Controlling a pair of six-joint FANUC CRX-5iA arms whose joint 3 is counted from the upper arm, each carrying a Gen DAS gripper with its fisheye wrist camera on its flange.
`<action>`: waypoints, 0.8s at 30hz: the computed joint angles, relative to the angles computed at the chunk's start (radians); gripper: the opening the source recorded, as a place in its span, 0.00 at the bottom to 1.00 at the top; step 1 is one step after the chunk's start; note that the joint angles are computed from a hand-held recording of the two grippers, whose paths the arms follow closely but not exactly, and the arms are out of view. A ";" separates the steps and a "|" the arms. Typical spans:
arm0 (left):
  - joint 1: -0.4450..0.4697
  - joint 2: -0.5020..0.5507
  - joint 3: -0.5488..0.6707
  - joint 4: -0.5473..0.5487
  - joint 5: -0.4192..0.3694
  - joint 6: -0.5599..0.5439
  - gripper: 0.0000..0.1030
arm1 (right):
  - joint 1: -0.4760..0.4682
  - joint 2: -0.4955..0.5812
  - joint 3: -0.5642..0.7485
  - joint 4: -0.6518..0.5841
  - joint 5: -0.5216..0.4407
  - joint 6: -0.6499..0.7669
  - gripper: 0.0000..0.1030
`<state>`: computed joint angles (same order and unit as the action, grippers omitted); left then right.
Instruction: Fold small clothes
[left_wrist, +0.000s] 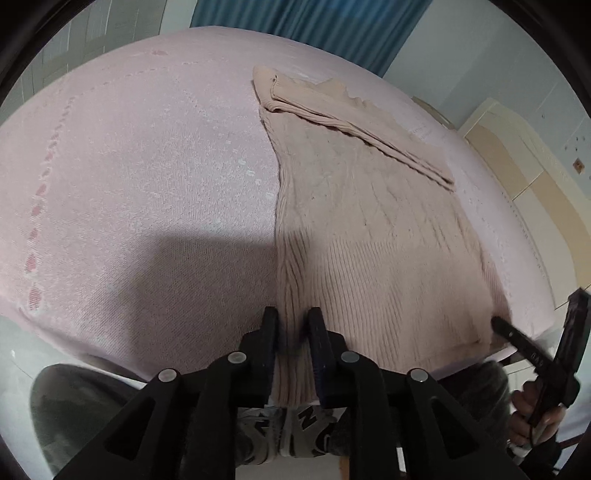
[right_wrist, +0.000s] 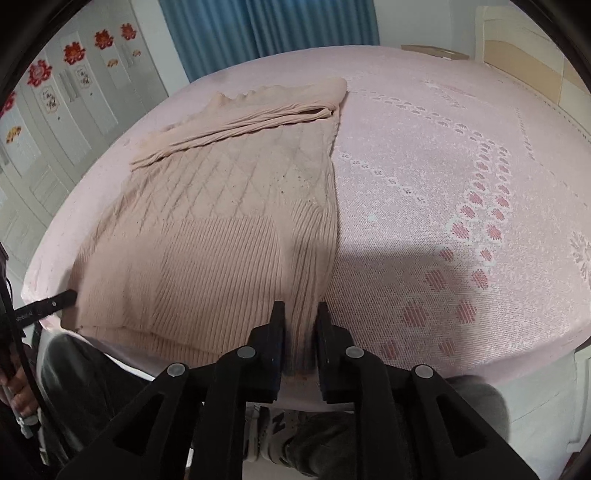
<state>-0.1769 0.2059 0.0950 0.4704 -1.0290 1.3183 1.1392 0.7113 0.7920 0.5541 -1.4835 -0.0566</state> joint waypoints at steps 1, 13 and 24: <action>-0.001 0.005 0.002 0.005 0.002 0.002 0.18 | 0.000 0.006 0.006 0.005 -0.003 0.001 0.19; -0.010 0.011 0.014 -0.012 0.001 -0.008 0.20 | -0.006 0.087 0.148 -0.009 -0.092 0.081 0.24; -0.010 -0.007 -0.023 0.003 0.040 -0.044 0.20 | -0.005 0.115 0.191 -0.004 -0.123 0.124 0.25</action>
